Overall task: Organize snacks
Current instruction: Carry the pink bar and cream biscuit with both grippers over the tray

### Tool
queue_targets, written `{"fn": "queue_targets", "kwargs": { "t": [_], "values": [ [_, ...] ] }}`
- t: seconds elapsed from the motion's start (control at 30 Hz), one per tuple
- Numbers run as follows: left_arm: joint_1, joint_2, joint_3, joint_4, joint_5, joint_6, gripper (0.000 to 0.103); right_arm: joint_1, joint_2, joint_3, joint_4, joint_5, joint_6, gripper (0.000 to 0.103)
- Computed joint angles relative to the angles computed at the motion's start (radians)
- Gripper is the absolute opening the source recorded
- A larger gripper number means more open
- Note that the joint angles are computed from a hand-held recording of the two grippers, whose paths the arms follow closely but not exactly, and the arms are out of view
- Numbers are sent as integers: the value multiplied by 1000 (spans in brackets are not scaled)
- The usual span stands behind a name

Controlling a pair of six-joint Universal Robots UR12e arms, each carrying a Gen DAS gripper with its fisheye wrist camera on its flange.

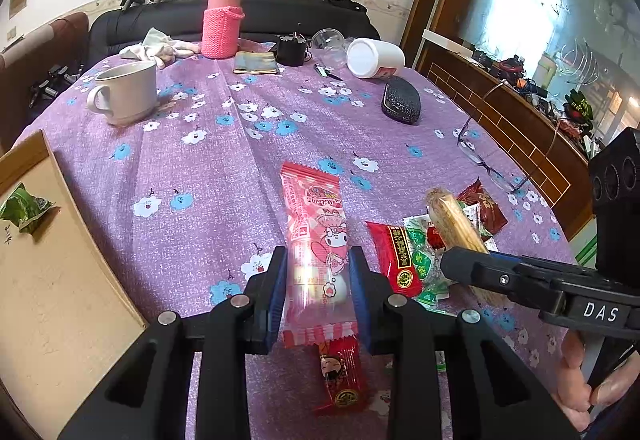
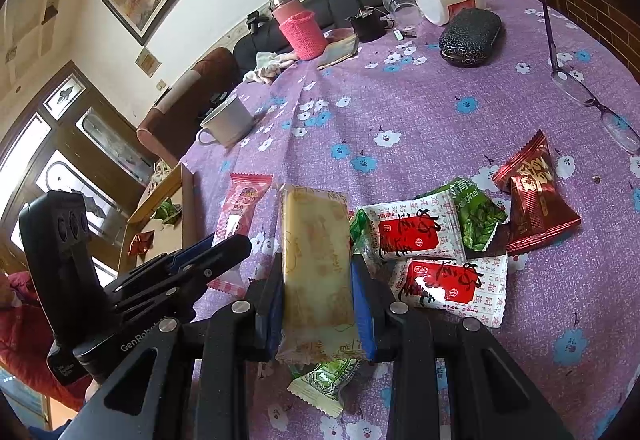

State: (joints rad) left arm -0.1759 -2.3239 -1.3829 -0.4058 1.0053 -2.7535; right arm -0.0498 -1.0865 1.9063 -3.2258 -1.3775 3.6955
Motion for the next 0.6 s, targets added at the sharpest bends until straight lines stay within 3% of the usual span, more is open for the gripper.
{"fn": "queue_targets", "kwargs": {
  "t": [0.6],
  "values": [
    [0, 2, -4, 12, -9, 3, 29, 9, -3, 3, -17, -46, 6, 33]
  ]
}}
